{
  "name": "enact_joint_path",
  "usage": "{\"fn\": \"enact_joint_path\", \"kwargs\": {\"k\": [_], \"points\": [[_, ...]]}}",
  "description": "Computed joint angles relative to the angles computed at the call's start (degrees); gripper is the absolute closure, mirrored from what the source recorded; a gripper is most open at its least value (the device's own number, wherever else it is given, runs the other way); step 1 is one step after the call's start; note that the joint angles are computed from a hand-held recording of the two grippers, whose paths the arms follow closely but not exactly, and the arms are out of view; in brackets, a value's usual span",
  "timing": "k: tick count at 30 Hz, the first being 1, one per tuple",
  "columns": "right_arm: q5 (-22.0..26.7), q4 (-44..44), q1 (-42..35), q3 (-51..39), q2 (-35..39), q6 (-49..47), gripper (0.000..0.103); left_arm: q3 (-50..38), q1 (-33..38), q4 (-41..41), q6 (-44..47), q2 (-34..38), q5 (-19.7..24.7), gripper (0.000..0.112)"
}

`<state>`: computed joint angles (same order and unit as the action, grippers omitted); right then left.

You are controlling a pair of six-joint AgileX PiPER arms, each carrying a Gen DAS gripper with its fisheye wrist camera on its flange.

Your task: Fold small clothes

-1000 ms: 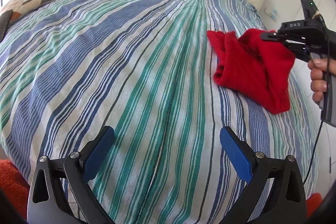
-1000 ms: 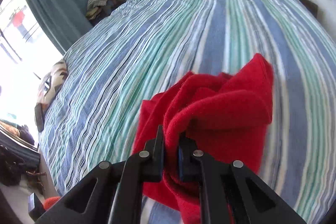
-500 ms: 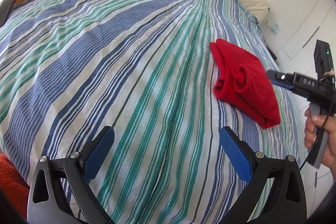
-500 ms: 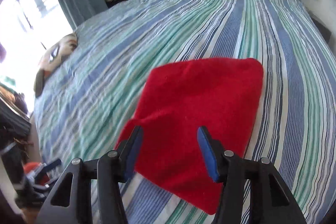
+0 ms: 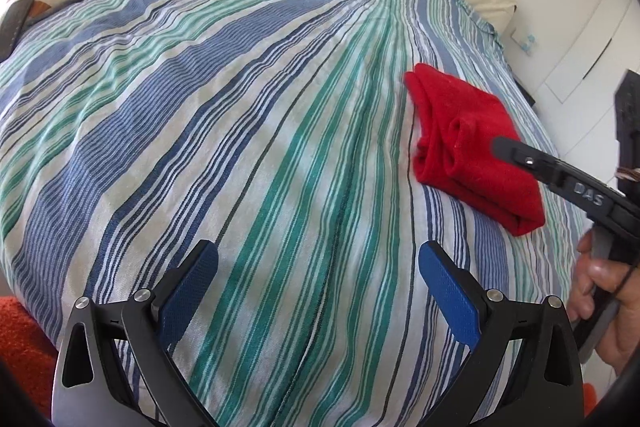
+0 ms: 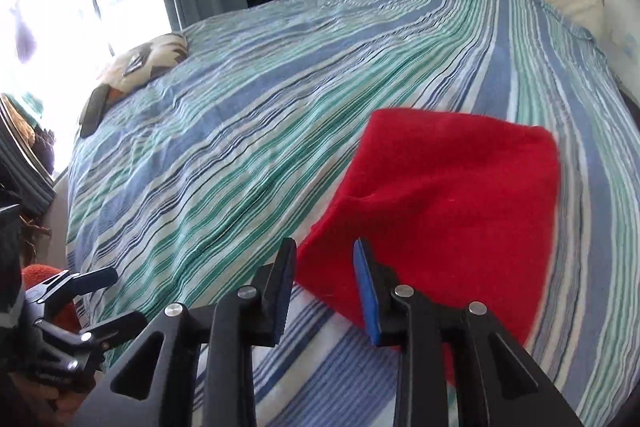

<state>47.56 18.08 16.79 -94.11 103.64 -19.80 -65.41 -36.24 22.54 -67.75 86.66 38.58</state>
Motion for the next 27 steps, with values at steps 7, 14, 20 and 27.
{"fn": "enact_joint_path", "kwargs": {"k": [7, 14, 20, 27], "points": [[3.2, -7.2, -5.1, 7.3, 0.6, 7.7, 0.072, -2.2, -3.2, 2.7, 0.4, 2.9, 2.1, 0.011], [-5.9, -27.7, 6.4, 21.1, -12.9, 26.8, 0.027, -2.5, -8.1, 8.1, -0.6, 3.4, 5.4, 0.011], [-4.4, -42.5, 11.0, 30.6, -20.9, 47.0, 0.025, -4.5, -11.1, 10.5, -0.9, 6.8, 5.9, 0.011], [-18.2, -40.3, 4.8, 47.0, -24.6, 51.5, 0.012, -7.6, -16.2, 17.2, -1.1, 13.6, 11.1, 0.01]]}}
